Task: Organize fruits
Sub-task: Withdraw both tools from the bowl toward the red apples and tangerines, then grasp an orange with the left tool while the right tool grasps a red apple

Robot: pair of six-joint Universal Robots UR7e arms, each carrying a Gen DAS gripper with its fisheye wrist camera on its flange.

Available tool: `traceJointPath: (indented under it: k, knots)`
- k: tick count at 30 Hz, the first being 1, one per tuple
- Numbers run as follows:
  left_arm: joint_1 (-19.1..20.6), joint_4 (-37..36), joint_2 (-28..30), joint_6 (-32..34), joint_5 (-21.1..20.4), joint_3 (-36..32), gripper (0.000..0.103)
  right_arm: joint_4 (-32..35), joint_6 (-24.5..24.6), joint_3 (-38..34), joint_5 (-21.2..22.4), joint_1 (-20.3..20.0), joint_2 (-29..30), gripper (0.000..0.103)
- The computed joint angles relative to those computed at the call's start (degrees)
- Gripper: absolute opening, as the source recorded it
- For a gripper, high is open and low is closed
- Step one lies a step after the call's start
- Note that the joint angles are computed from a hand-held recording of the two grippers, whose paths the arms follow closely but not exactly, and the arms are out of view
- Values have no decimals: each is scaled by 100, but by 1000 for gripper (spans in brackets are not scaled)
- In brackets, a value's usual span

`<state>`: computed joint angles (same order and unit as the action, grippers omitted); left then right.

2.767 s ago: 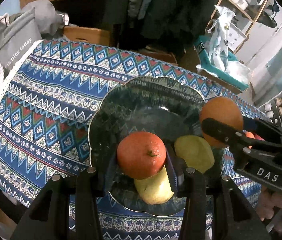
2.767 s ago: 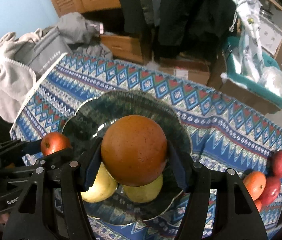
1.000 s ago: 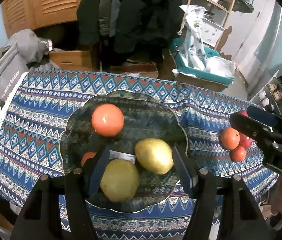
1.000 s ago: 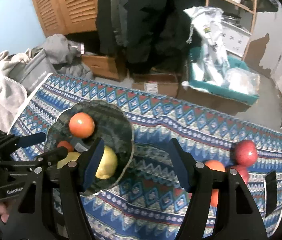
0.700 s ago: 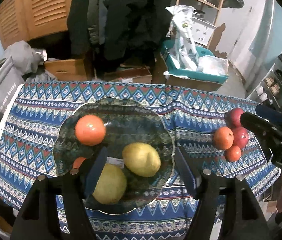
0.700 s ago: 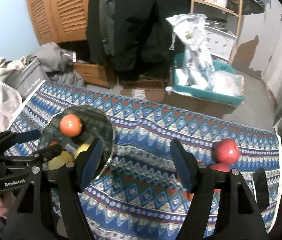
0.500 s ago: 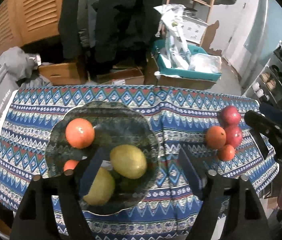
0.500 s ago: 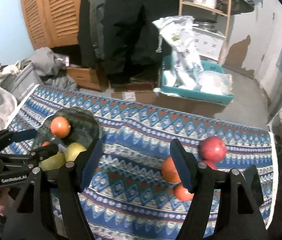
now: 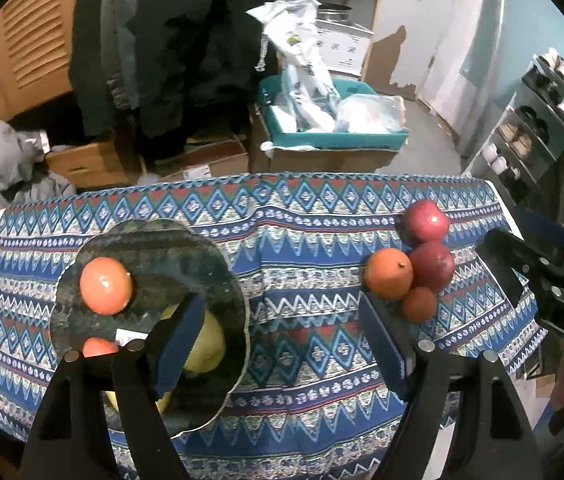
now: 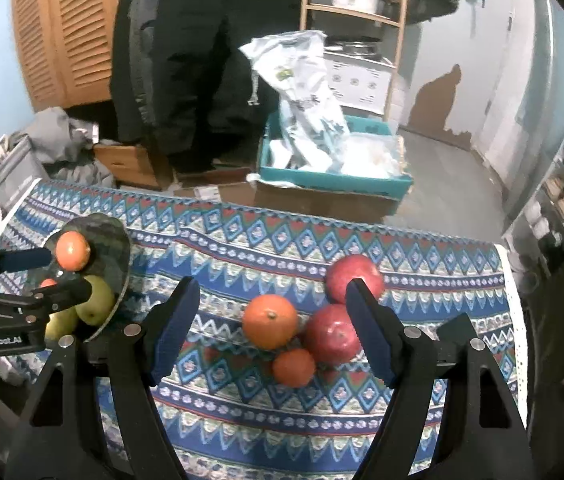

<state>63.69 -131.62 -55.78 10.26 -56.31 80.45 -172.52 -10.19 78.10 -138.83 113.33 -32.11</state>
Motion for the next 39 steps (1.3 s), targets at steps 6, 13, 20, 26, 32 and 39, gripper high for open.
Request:
traceJointPath:
  k: [6,13,20,26,32,39]
  knots:
    - [-62,71,118,-2,20,9,80,67,193,263,-81,-163,-189,76]
    - [-99,27,324,112,6,-83,80,452,560,393,-86,-462,-268,76]
    - [-71,-3,642,229,63,-252,80,881,851,333,-18,-700,-219,76]
    - [2,98,928,188,33,-498,80,1238,1005,208,56,-882,-115,76]
    - [58,233,1081,191,-10,-626,80,1345,1043,72,208,-1012,-5,76]
    - [106,434,1180,31,-82,-752,80,1612,1095,-169,325,-1133,171,76]
